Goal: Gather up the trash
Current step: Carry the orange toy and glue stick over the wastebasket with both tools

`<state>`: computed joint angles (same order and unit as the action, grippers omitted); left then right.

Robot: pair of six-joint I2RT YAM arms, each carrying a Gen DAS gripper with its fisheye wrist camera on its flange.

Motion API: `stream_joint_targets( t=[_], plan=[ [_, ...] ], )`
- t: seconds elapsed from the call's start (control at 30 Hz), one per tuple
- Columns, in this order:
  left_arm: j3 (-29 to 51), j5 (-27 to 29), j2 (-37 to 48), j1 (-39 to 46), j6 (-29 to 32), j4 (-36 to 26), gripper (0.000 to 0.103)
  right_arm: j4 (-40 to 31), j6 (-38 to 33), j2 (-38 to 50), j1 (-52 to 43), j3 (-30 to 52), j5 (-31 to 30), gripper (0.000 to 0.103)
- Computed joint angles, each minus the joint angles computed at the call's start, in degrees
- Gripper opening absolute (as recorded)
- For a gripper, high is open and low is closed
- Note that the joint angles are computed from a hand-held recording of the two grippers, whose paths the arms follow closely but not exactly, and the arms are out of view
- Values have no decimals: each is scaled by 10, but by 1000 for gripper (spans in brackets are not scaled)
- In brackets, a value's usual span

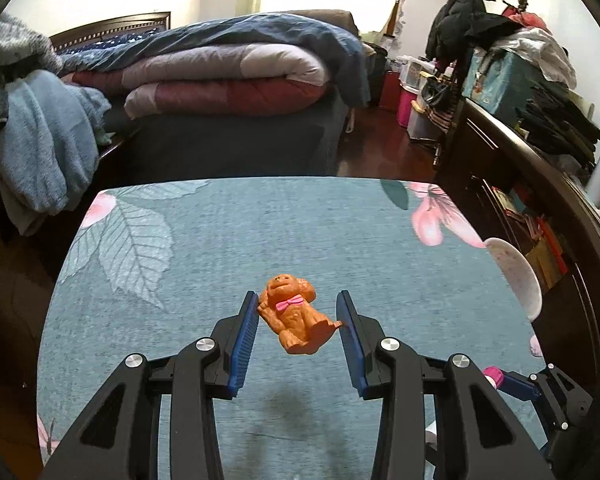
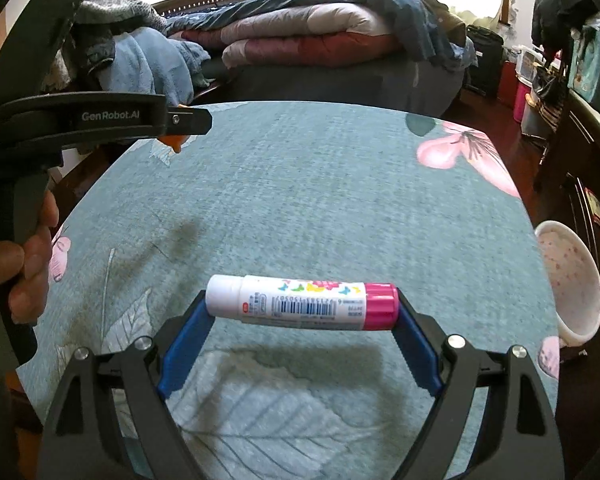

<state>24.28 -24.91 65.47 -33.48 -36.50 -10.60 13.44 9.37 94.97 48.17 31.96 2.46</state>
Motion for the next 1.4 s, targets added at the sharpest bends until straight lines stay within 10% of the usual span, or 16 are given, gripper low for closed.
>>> stream_joint_targets(
  t=[1.4],
  plan=[
    [314,-32,331,-149,11,7,40,34,-103,-123,-295,-117,-167,86]
  ],
)
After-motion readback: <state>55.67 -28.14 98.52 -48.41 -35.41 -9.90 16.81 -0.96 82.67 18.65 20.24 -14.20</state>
